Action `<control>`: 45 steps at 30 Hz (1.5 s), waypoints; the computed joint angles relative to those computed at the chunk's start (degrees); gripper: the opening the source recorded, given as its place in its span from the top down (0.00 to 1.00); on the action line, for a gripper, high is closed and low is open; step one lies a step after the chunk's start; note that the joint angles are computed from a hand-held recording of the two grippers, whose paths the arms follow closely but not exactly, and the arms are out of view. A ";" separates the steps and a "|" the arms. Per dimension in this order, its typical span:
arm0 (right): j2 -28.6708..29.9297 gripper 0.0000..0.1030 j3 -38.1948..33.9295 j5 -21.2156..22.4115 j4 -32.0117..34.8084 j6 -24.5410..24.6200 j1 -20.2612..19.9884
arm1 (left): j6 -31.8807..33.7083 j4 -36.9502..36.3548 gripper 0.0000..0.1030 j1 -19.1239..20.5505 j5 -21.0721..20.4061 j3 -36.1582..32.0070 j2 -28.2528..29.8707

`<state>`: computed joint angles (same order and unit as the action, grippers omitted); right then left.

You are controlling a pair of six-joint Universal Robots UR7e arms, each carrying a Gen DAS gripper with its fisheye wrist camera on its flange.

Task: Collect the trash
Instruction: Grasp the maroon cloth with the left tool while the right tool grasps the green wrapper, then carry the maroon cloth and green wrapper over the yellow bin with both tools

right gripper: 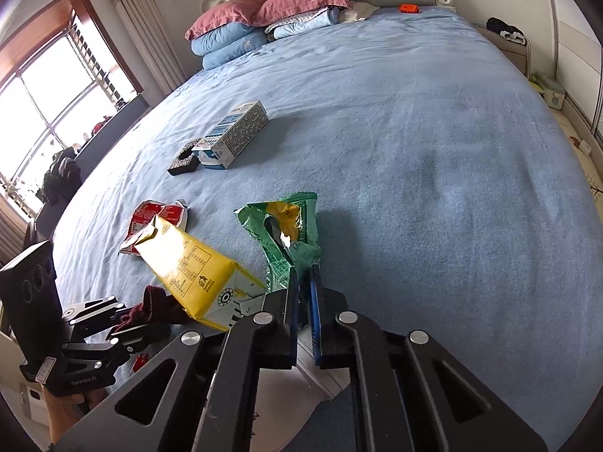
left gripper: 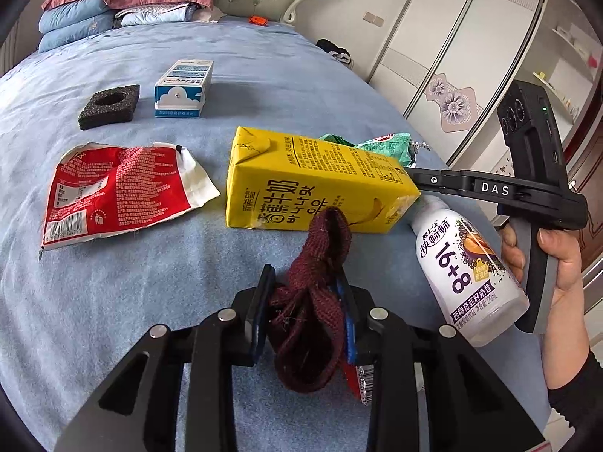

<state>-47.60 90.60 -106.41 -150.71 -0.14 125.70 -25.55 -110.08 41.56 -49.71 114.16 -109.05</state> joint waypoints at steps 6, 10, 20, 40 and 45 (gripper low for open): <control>-2.84 0.98 3.15 2.21 -4.92 0.19 -0.54 | -1.62 1.38 0.78 -1.96 1.89 0.42 -0.87; -5.40 0.98 5.19 2.41 -6.48 -0.66 -0.04 | -3.60 2.69 0.79 -4.15 2.87 0.71 -2.04; -15.09 0.98 14.20 2.29 -6.87 -1.96 2.30 | -16.52 12.42 0.79 -16.04 7.34 1.77 -6.54; -48.83 0.98 40.71 -2.21 -5.48 1.42 -1.55 | -19.47 -3.32 0.79 -27.71 -5.71 7.57 5.73; -58.39 0.98 44.88 -5.32 -3.95 0.99 -5.31 | -15.20 -13.04 0.79 -25.91 -11.94 8.14 14.54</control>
